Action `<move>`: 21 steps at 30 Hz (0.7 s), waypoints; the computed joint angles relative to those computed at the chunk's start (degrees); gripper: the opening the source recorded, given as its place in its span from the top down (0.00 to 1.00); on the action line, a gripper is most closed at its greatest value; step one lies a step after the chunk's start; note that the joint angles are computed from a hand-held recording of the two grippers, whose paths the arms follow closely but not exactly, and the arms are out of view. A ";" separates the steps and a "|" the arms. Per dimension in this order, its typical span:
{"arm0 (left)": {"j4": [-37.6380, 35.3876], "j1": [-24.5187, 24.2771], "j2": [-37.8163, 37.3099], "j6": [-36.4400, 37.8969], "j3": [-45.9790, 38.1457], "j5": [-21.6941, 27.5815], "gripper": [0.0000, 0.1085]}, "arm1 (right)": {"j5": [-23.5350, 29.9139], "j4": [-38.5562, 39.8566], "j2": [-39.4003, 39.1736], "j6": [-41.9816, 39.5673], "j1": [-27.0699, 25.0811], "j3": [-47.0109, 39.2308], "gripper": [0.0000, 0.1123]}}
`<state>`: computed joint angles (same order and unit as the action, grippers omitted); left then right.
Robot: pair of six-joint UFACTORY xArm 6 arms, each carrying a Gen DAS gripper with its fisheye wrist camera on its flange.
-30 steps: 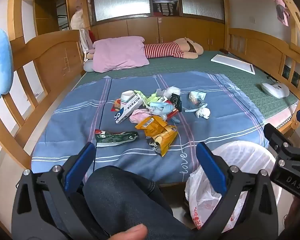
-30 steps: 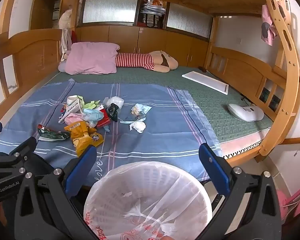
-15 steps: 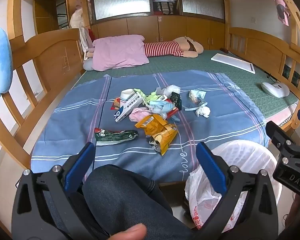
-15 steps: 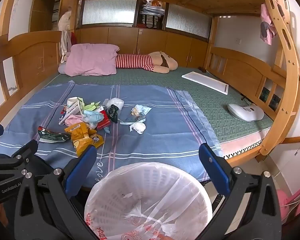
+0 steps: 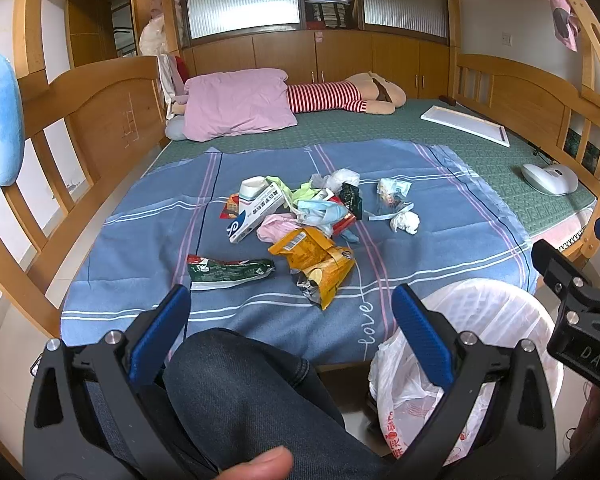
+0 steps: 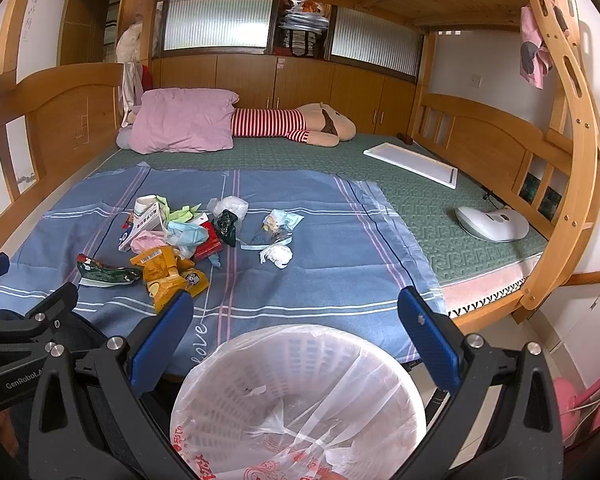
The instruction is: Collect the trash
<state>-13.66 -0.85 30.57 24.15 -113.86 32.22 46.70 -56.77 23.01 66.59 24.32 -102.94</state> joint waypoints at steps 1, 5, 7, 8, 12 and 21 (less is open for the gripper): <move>0.03 0.00 -0.02 -0.02 0.00 0.00 0.08 | 0.20 0.27 0.40 -0.28 0.01 -0.61 0.11; -0.07 -0.04 -0.20 0.01 0.40 -0.24 0.08 | 0.29 0.30 0.29 -0.22 0.08 -0.56 0.11; 0.00 0.00 0.10 -0.02 -0.17 0.16 0.08 | 0.34 0.35 0.29 -0.27 0.08 -0.58 0.11; 0.07 -0.01 0.09 -0.09 -0.15 0.17 0.08 | 0.32 0.39 0.25 -0.31 0.07 -0.54 0.11; -0.07 0.01 0.08 -0.03 -0.17 0.28 0.08 | 0.26 0.37 0.14 -0.11 0.07 -0.38 0.11; -0.21 -0.06 -0.22 0.02 0.34 0.31 0.08 | -0.51 0.04 0.10 0.63 -0.25 0.45 0.11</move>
